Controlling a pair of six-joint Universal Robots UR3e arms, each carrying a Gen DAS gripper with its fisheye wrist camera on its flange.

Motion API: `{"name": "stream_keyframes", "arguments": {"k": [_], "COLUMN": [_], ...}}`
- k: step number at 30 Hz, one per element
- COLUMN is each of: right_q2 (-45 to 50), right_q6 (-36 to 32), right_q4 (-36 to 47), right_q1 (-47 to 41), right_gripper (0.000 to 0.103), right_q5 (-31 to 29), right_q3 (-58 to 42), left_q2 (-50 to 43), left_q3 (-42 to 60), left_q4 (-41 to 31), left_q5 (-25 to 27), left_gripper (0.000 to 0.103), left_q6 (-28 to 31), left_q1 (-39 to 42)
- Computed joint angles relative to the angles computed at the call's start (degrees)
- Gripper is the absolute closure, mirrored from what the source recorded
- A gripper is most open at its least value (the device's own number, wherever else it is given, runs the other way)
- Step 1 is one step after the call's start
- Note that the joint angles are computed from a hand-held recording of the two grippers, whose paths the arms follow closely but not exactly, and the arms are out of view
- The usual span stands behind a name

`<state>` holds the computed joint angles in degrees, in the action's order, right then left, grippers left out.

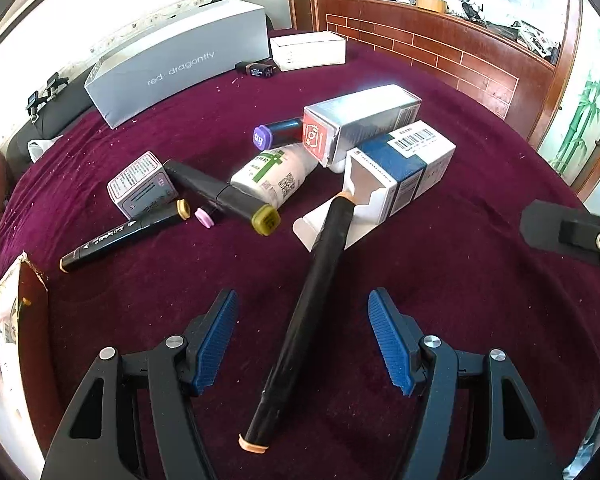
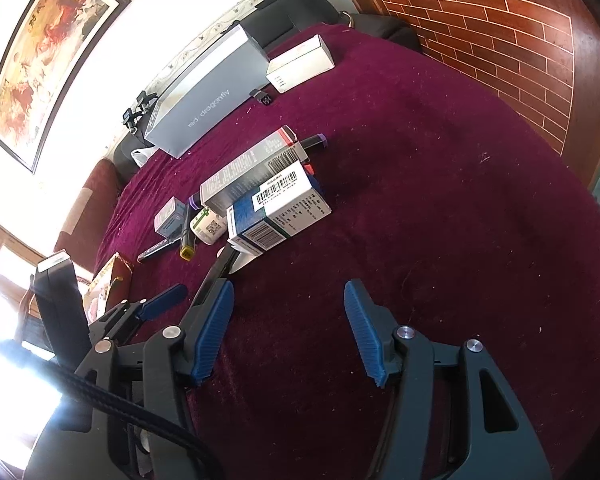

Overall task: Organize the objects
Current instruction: 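Move both grippers back to the items and grasp a black marker with the left gripper, then grasp a yellow-capped black marker with the right gripper while the left gripper holds its marker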

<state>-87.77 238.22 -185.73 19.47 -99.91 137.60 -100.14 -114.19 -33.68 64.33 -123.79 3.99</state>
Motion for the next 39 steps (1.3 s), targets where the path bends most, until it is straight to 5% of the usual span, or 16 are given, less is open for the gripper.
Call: {"name": "stream_keyframes", "arguments": {"k": [3, 7, 10, 22, 27, 39], "right_q2": [0.3, -0.1, -0.7, 4.9, 12.7, 35.4], "right_q6": [0.2, 0.3, 0.4, -3.2, -8.4, -21.3], "right_q4": [0.1, 2.1, 4.4, 13.4, 20.5, 51.9], "right_q1": [0.2, 0.8, 1.5, 3.9, 4.6, 1.6], "right_gripper": [0.046, 0.046, 0.046, 0.046, 0.046, 0.046], "right_q5": [0.1, -0.3, -1.1, -0.7, 0.0, 3.5], "right_q3": [-0.3, -1.4, -2.5, -16.6, -31.0, -74.2], "left_q2": [-0.4, 0.3, 1.2, 4.4, 2.3, 2.2], "left_q3": [0.0, 0.2, 0.4, 9.1, 9.6, 5.4], "left_q4": [0.2, -2.5, -5.0, -35.2, -36.6, -36.8], "left_q5": [-1.1, -3.3, -4.4, -10.7, -9.8, -13.9], "left_gripper": [0.043, 0.083, 0.092, 0.092, 0.092, 0.091], "left_q6": [-0.2, -0.8, -0.2, 9.1, 8.8, 13.3], "left_q1": [0.4, 2.5, 4.2, 21.1, 23.1, 27.2]}}
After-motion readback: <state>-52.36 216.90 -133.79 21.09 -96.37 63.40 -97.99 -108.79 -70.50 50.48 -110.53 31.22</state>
